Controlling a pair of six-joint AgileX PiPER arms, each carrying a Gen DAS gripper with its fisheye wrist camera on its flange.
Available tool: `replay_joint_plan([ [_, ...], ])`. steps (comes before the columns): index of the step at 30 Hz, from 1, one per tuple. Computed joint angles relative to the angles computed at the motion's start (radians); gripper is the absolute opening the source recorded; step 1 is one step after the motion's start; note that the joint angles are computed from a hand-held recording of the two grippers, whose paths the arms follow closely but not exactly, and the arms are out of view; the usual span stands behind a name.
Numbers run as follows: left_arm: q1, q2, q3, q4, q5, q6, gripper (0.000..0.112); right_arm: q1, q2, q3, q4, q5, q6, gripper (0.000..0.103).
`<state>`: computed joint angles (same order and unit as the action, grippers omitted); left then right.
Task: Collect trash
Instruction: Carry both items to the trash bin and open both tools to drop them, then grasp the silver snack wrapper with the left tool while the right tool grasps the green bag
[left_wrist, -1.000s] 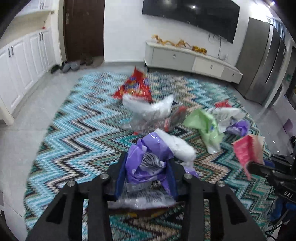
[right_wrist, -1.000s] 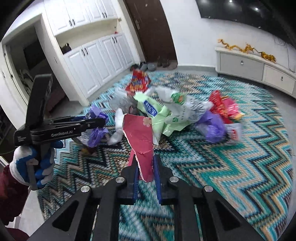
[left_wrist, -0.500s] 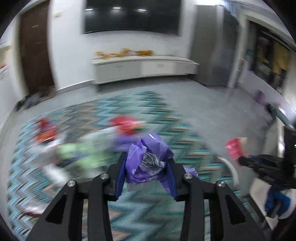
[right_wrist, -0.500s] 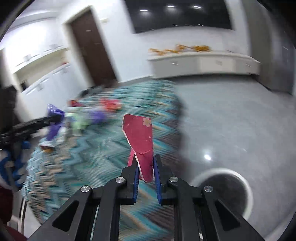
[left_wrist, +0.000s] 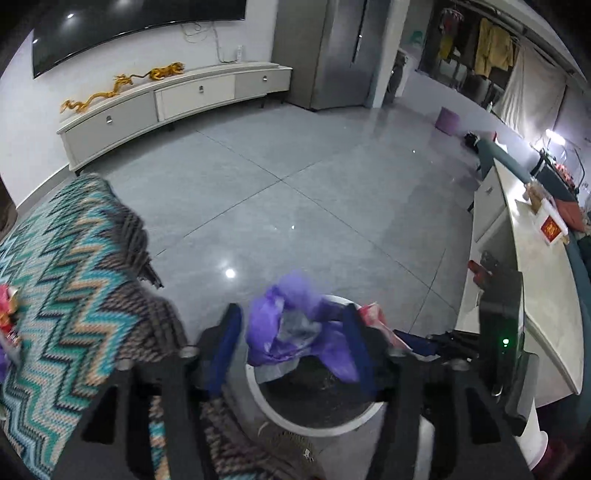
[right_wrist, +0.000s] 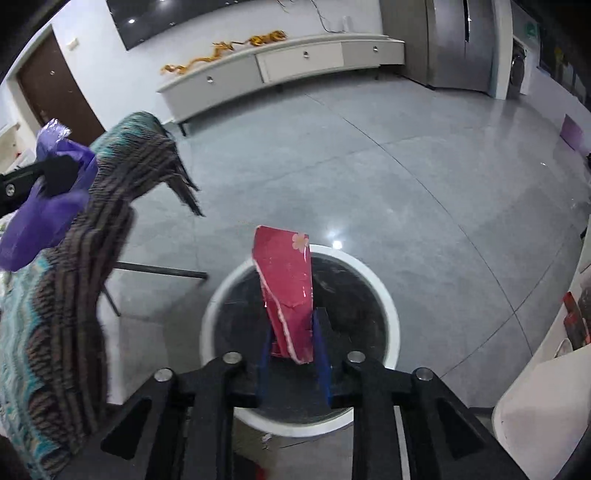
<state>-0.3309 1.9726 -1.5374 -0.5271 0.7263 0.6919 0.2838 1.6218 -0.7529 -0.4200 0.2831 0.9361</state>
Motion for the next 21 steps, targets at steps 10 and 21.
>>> replay_joint_plan([
  [10,0.101,-0.106,0.119,-0.234,0.012,0.233,0.062,0.042,-0.083,-0.008,-0.152,0.120,0.197,0.042],
  [21,0.500,-0.326,0.286,-0.405,0.052,0.586,0.064,0.366,-0.128,-0.376,-0.228,0.343,0.215,0.045],
])
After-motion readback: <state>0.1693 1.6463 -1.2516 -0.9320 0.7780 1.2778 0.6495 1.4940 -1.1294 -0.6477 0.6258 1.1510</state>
